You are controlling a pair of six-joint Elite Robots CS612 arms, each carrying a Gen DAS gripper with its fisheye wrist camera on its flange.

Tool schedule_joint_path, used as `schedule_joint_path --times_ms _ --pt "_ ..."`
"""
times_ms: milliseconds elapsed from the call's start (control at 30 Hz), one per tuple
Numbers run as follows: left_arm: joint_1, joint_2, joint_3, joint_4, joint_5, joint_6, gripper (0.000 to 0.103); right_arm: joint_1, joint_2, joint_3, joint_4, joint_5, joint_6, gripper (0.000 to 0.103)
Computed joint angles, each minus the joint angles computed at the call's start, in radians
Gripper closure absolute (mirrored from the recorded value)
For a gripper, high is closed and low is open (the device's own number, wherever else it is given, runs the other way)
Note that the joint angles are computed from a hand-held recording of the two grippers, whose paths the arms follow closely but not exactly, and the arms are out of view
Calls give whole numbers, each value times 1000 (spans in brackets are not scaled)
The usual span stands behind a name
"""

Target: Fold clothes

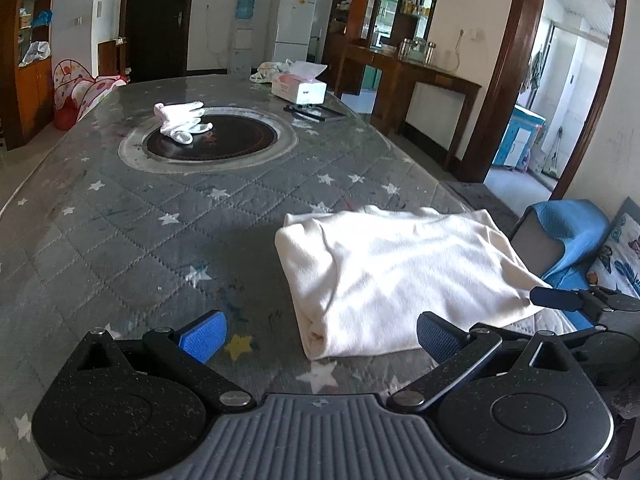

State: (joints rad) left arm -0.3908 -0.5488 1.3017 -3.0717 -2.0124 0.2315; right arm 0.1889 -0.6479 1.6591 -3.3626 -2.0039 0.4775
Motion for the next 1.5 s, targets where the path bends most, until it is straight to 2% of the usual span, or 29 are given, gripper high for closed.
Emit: schedule_joint_path --times_ms 233,600,1500 --pt "-5 -17 31 -6 20 35 0 8 -12 13 4 -17 12 0" --pt "-9 -38 78 -70 51 49 0 22 -22 27 -1 -26 18 0" --pt "-6 -79 176 -197 39 78 0 59 -32 52 -39 -55 25 0"
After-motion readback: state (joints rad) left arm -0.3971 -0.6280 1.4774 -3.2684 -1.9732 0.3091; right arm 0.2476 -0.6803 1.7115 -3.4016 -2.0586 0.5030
